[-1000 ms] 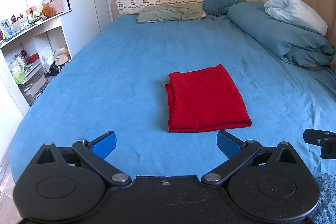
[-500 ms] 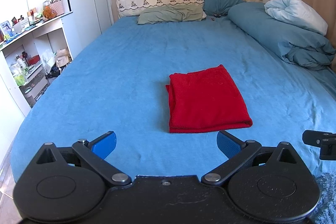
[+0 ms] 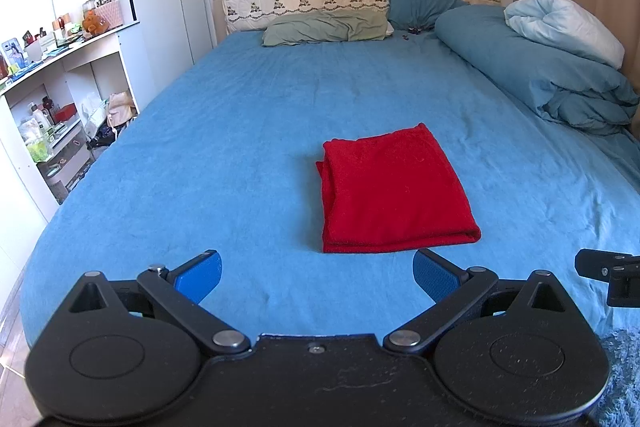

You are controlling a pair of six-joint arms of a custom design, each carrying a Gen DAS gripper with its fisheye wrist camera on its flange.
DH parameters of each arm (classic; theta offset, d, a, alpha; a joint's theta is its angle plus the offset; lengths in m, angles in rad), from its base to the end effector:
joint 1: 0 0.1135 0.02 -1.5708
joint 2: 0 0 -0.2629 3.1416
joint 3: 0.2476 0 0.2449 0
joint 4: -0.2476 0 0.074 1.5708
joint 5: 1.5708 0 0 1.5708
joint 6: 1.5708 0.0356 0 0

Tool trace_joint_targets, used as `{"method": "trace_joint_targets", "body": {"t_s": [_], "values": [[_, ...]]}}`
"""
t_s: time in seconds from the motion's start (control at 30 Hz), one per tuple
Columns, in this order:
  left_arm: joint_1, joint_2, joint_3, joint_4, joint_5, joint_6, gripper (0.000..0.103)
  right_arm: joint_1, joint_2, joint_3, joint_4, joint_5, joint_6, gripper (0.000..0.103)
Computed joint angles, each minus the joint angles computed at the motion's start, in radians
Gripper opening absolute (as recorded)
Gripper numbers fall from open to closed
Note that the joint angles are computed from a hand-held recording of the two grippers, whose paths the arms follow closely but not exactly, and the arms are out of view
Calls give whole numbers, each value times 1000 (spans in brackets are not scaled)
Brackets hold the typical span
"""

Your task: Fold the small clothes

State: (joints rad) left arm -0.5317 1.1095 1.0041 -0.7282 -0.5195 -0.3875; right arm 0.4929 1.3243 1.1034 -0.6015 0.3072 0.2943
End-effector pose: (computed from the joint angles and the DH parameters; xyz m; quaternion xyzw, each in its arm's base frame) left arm 0.1951 -0.0942 0.3060 -0.0273 0.9059 0.0603 0.4184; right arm 0.2466 0.1202 0.2959 -0.0355 0.9209 0.0070 0.3882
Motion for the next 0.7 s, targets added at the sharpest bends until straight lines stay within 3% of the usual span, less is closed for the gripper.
{"method": "trace_joint_targets", "body": {"t_s": [0.43, 0.7], "values": [[6, -8, -10, 15, 18, 0, 103, 1, 0, -2, 2, 2, -2, 103], [75, -47, -43, 43, 88, 31, 103, -30, 4, 4, 1, -29, -25, 103]]}}
